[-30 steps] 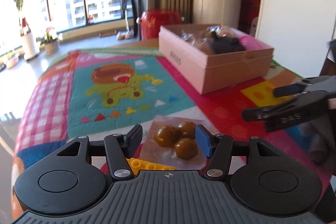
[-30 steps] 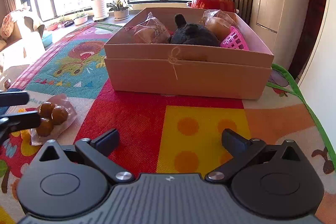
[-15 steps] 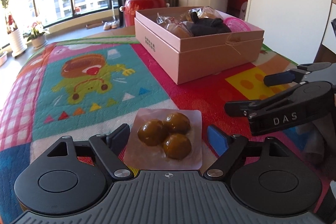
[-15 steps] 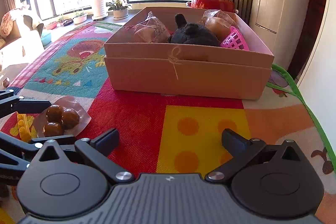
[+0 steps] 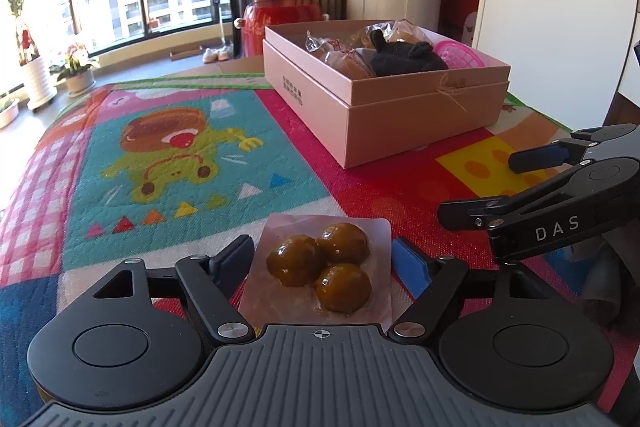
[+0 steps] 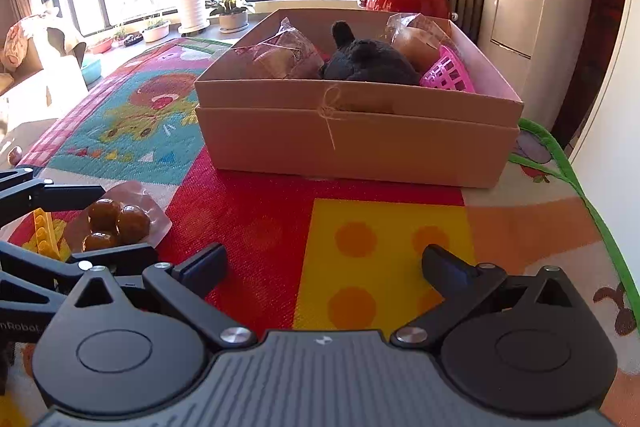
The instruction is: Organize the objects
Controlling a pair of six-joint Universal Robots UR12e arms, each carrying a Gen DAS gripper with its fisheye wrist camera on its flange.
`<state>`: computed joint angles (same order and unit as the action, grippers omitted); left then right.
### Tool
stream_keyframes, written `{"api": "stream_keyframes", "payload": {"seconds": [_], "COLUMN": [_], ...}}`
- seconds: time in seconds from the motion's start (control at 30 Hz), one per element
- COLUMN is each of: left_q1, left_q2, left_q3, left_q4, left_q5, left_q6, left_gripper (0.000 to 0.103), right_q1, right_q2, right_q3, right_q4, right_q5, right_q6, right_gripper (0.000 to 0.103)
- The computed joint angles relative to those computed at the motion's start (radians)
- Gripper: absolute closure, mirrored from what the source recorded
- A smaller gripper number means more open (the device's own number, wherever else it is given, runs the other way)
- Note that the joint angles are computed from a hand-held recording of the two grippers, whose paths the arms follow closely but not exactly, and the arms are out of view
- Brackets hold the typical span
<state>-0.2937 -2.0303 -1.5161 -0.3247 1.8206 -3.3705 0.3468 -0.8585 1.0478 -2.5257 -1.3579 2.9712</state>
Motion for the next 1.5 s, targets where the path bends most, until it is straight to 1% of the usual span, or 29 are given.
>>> {"api": "stream_keyframes", "payload": {"seconds": [0.13,0.27,0.7,0.77,0.87,0.97,1.07,1.13,1.2,1.3,1.33,1.37,1.43,1.47,1.5], "left_q1": [0.003,0.003,0.01,0.012,0.013,0.01,-0.001,-0.016,-0.03,-0.04,-0.039,-0.038,-0.032,-0.029,-0.028], "left_q2": [0.003,0.004,0.023,0.033,0.056,0.083,0.11,0.126,0.144,0.173,0.183,0.191,0.209,0.214,0.218], "left_q3": [-0.008,-0.012,-0.036,-0.048,-0.079,-0.115,-0.153,-0.173,-0.192,-0.224,-0.235,-0.244,-0.262,-0.267,-0.27], "left_q4": [0.015,0.023,0.044,0.065,0.128,0.2,0.257,0.241,0.2,0.144,0.127,0.116,0.103,0.094,0.086], "left_q5": [-0.01,-0.013,-0.032,-0.029,-0.011,0.038,0.125,0.213,0.292,0.377,0.398,0.412,0.419,0.422,0.425], "left_q6": [0.015,0.013,-0.039,-0.052,-0.084,-0.135,-0.208,-0.27,-0.326,-0.403,-0.421,-0.434,-0.462,-0.472,-0.477], "left_gripper": [0.023,0.024,0.026,0.026,0.026,0.026,0.026,0.026,0.026,0.026,0.026,0.026,0.026,0.026,0.026], "right_q1": [-0.001,-0.003,-0.002,-0.001,-0.001,0.002,0.003,0.003,0.005,0.013,0.018,0.02,0.017,0.016,0.019], "right_q2": [-0.002,-0.002,-0.002,-0.003,-0.003,-0.003,-0.002,-0.001,0.0,-0.002,-0.001,-0.001,-0.012,-0.019,-0.025], "right_q3": [0.004,0.006,0.006,0.008,0.007,0.008,0.007,0.004,0.001,-0.004,-0.013,-0.02,-0.017,-0.011,-0.004], "right_q4": [-0.004,-0.007,-0.011,-0.012,-0.012,-0.014,-0.015,-0.01,-0.004,0.012,0.029,0.05,0.086,0.099,0.103], "right_q5": [0.004,0.014,0.007,0.004,0.002,-0.006,-0.01,-0.011,-0.015,-0.046,-0.064,-0.058,0.036,0.099,0.143], "right_q6": [-0.002,0.0,-0.003,-0.003,-0.003,-0.006,-0.002,-0.001,0.002,0.006,0.018,0.025,0.017,0.017,0.015], "right_gripper": [0.0,0.0,0.0,0.0,0.0,0.0,0.0,0.0,0.0,0.0,0.0,0.0,0.0,0.0,0.0]}}
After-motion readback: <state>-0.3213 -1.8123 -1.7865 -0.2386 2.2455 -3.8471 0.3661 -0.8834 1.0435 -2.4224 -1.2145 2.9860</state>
